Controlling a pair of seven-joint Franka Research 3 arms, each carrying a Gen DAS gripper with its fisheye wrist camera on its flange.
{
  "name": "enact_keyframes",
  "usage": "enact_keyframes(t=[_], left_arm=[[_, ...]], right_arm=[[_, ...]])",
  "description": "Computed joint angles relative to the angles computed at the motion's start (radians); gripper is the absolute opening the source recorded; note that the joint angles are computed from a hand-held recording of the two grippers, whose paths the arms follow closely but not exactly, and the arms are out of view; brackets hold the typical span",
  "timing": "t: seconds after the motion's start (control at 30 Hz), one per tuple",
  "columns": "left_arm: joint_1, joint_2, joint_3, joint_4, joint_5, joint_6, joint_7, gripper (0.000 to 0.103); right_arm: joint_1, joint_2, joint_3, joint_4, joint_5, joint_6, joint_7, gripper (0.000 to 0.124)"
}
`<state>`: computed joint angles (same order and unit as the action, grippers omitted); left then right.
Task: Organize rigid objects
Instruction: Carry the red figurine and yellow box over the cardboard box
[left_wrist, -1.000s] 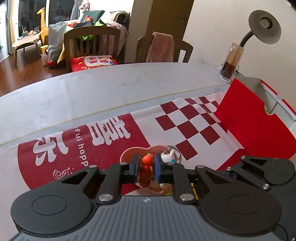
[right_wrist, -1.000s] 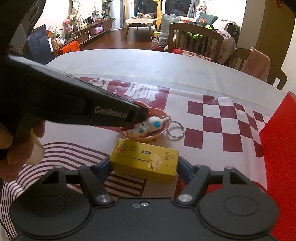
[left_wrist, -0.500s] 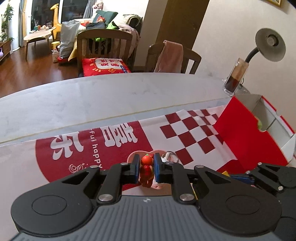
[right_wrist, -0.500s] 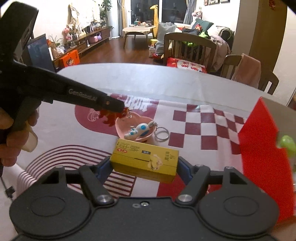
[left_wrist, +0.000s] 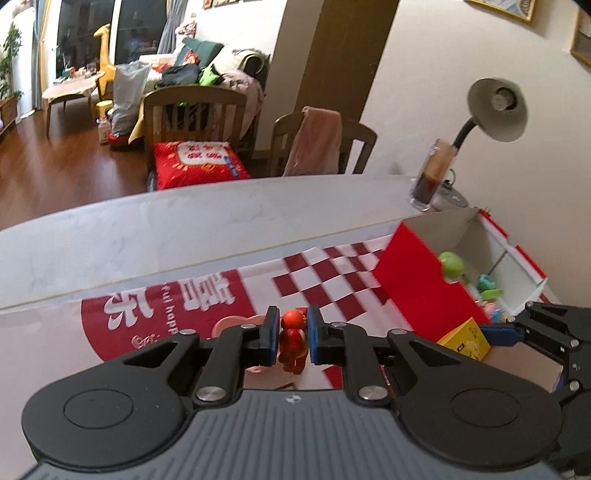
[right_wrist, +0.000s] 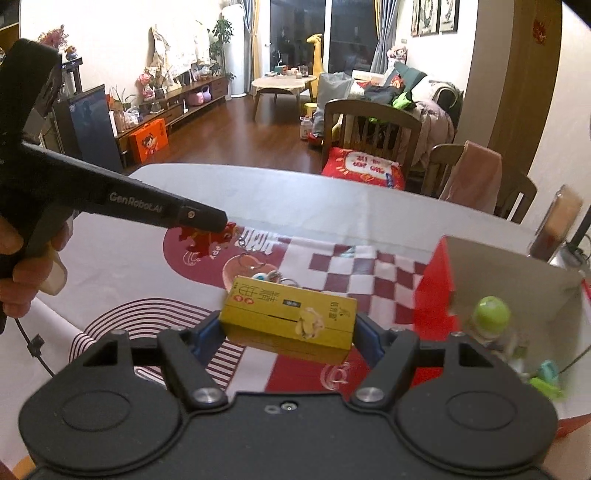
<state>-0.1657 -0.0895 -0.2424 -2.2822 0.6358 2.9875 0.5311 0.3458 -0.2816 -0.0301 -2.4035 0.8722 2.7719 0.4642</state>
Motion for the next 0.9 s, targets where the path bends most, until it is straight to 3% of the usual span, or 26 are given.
enact_keyframes(t=[0.4, 0.9], left_arm=[[-0.075, 0.055, -0.038, 0.17, 0.064, -0.126, -0.042, 0.015], [-0.275, 0.333, -0.012, 0.538, 0.064, -0.271, 0.029, 0.015]], right_arm=[[-0.079, -0.017, -0.074, 0.053, -0.009, -0.07, -0.061, 0.073], [-0.237, 0.115, -0.118, 0.2, 0.046, -0.154, -0.183, 0.073]])
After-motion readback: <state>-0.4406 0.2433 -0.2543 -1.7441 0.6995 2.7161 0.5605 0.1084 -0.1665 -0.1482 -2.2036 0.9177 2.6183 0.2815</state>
